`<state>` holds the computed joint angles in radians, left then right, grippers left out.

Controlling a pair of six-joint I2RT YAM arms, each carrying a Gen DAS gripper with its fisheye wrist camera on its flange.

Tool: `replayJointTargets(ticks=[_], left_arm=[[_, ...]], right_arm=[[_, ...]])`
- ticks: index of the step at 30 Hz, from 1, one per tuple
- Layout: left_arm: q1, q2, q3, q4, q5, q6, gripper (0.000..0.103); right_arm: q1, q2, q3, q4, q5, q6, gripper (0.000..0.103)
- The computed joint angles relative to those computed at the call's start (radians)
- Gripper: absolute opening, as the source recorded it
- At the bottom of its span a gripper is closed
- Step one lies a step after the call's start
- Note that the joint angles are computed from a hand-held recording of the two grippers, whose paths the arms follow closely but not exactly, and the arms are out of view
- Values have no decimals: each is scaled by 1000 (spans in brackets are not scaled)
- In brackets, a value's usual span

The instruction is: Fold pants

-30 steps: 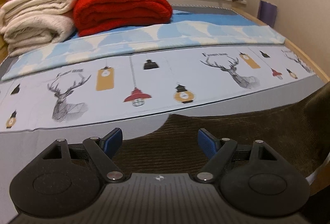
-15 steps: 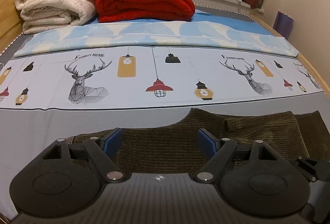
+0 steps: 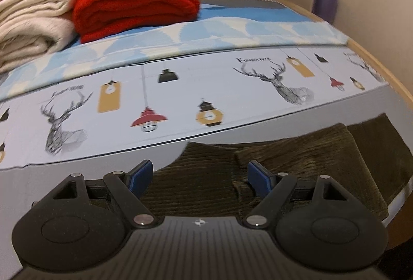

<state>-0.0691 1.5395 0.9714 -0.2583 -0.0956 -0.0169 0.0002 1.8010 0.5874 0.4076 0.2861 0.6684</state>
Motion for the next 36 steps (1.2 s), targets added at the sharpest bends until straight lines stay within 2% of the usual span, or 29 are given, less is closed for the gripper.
replayJointTargets(ticks=[3,6,9,10,11,12,15,16,19,21,25,28,29,31,33,34,36], left_arm=[[-39,45,25,-1,-26,-6,84],[-65,85,47,0,-47,-4,84],[-79,109,64,-1,-61,-6,84],[-82,117,69,-2,-65,-9,84],[-82,121,73,-4,-65,-10,84],[-82,123,75,-5,-64,-10,84],[-79,111,63,2,-63,-2,84],[-74,101,57,2,-60,3,84],[-47,69,37,5,-47,3,84],[-21,47,25,5,-35,2,84],[28,-2,0,2,-10,0,84],[64,-36,-20,-5,11,6,84],[78,-47,-26,-7,18,9,84],[108,-69,-38,-12,33,12,84],[145,-93,-51,-20,55,11,84],[168,-107,-58,-25,68,8,84],[206,-127,-68,-35,90,7,84]], right_arm=[[-177,114,-26,91,-91,67,51],[-298,215,-39,223,-269,131,51],[-288,253,-28,301,-292,112,51],[-276,260,-14,292,-288,94,50],[-275,252,8,237,-286,71,46],[-265,259,36,188,-265,67,30],[-247,248,34,188,-233,73,18],[-234,229,25,195,-208,60,17],[-131,103,-22,218,-77,-14,15],[-8,-59,-82,230,17,-120,15],[426,-318,-103,284,233,-425,15],[736,-304,-24,356,228,-668,15],[811,-267,27,324,176,-716,17],[901,-186,131,198,23,-731,23],[946,-89,260,-9,-168,-751,27],[962,-46,325,-124,-228,-794,28],[979,-1,383,-229,-264,-865,31]])
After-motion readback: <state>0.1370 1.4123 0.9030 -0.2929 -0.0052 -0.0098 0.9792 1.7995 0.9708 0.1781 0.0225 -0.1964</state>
